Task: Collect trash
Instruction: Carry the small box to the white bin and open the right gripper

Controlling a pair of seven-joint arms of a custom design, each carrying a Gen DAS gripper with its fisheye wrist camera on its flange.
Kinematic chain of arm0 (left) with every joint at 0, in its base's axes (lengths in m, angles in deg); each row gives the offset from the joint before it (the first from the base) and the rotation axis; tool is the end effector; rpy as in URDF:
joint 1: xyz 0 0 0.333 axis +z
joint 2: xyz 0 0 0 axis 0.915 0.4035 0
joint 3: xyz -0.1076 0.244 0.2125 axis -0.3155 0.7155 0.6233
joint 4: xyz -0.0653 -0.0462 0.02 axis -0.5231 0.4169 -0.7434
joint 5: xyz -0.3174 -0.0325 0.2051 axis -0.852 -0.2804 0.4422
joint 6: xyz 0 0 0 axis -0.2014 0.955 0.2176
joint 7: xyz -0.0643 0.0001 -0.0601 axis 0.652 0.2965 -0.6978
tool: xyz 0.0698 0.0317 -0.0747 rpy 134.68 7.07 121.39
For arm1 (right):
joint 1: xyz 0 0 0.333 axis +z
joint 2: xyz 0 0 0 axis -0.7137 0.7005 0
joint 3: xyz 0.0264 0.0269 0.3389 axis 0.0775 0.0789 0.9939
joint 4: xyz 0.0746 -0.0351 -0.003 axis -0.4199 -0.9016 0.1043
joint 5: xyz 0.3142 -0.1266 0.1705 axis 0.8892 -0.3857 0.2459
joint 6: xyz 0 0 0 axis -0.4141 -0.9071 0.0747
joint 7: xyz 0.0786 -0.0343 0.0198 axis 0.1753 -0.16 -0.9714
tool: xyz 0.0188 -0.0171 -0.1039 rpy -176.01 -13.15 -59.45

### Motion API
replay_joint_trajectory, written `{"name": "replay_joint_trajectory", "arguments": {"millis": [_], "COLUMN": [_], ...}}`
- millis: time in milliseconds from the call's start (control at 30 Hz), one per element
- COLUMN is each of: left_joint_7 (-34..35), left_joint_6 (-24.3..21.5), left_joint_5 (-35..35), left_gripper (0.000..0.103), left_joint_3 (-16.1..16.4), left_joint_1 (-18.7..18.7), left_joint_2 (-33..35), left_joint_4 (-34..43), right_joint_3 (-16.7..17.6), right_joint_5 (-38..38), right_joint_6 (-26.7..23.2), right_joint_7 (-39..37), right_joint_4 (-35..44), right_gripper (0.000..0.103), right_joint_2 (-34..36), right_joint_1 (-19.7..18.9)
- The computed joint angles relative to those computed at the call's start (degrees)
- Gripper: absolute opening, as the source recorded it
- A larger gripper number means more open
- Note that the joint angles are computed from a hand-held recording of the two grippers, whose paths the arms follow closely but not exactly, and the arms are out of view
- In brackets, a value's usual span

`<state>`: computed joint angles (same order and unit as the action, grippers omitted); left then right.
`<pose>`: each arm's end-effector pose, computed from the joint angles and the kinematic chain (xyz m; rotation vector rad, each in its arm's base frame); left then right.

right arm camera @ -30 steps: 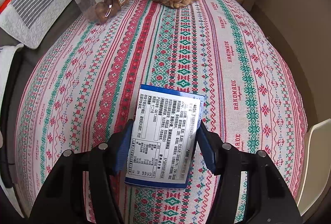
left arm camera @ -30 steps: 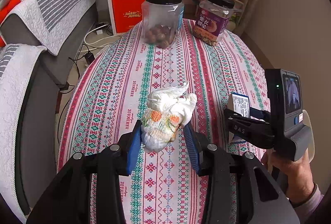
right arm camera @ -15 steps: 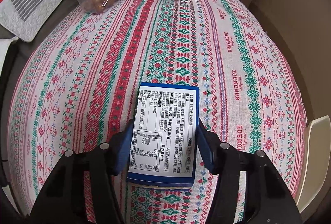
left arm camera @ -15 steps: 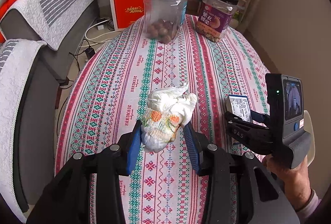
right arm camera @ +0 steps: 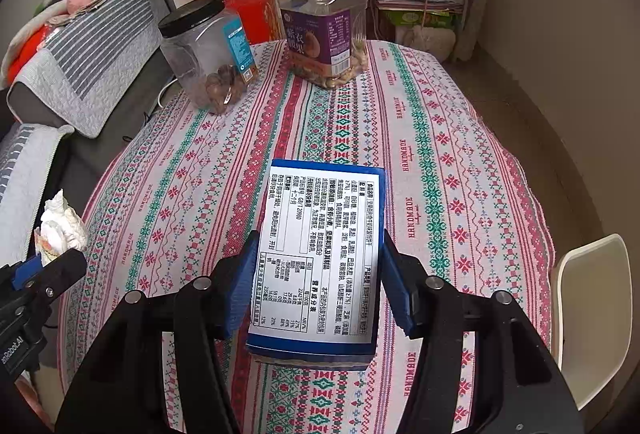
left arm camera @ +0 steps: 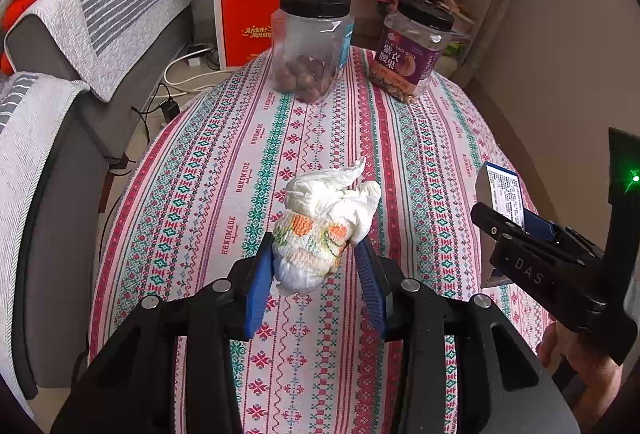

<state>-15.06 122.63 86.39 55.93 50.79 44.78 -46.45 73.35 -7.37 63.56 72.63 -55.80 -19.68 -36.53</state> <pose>0.4662 -0.2935 0.5866 -1.9362 1.9073 -0.6988 0.4933 0.1072 0.5611 -1.8049 1.8555 -0.5233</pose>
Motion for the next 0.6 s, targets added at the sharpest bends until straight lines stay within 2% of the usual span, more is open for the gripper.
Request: {"name": "replay_joint_trajectory", "arguments": {"millis": [367, 600], "left_joint_7": [-2.22, -3.59], "left_joint_6": [1.06, 1.16], "left_joint_5": [2.54, 3.84], "left_gripper": [0.041, 0.041], "left_joint_3": [-1.5, -2.01], "left_joint_1": [-2.14, -4.18], "left_joint_2": [1.95, 4.03], "left_joint_4": [2.08, 3.91], "right_joint_3": [-0.84, -1.48], "right_joint_5": [-2.33, -4.39], "right_joint_6": [0.94, 0.33], "right_joint_7": [-0.21, 0.98], "right_joint_4": [-3.07, -4.84], "right_gripper": [0.054, 0.054], "right_joint_2": [-4.64, -7.55], "right_joint_1": [-3.15, -7.09]}}
